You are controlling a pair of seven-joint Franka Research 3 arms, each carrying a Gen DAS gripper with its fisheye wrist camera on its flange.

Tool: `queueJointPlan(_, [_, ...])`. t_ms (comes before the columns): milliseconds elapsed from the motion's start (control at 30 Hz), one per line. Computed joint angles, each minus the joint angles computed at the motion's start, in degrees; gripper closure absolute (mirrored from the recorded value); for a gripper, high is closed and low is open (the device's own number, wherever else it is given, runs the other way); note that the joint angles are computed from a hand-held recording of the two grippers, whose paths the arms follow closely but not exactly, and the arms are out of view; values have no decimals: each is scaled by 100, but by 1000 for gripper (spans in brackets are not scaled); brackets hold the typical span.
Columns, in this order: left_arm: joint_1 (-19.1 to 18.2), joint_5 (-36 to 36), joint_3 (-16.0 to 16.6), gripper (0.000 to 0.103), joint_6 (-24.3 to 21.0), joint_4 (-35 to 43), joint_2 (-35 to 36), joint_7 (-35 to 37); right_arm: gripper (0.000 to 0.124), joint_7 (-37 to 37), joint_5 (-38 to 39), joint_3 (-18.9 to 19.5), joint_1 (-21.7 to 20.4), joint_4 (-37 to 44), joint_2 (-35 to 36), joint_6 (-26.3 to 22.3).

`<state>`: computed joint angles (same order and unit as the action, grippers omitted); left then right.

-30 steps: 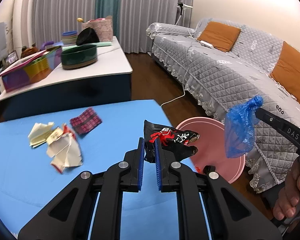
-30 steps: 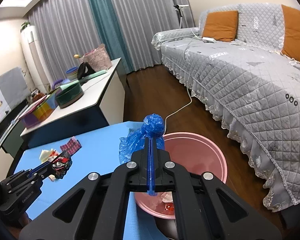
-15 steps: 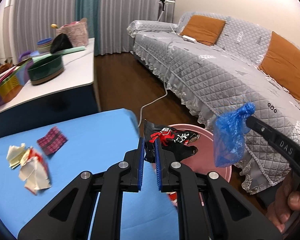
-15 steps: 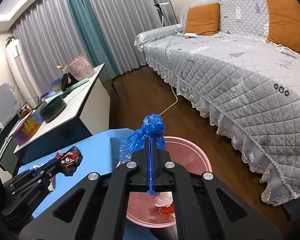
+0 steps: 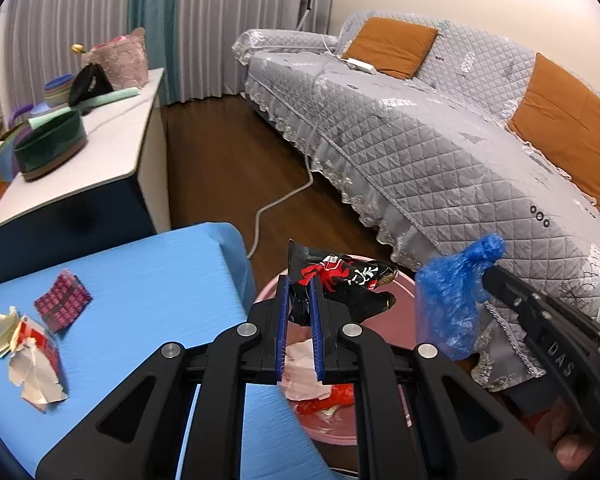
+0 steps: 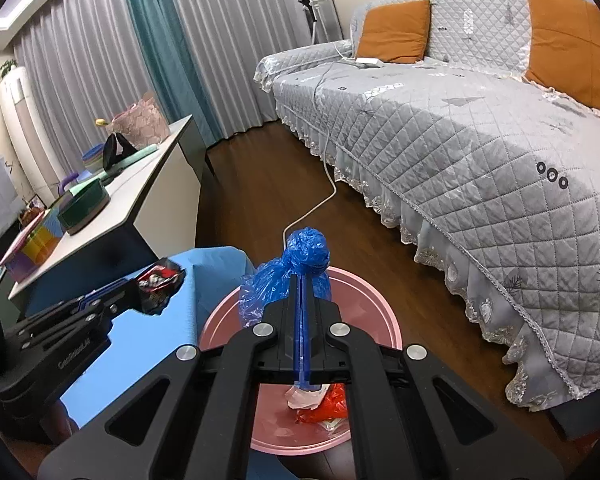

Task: Collect trash
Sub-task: 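Open both grippers to drop the wrapper and blue bag into the bin, then move both open grippers back toward the napkin and paper carton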

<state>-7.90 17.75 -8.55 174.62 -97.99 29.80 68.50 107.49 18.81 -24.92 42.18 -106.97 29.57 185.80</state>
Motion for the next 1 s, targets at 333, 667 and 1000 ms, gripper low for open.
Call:
queueJointPlan(333, [139,-161,-96,71,105,-321,-204,141,86,535,-299,-722,603,25,160,-170])
queueJointPlan(667, [252,15,191,71,720,-1442,-1041,-147,79,409,165,-1541,1594,-113,364,528])
queueJointPlan(1000, [682,156,342,71,1417,-2601,-1927,-235,79,-329,833,-1540,2050,57,436,772])
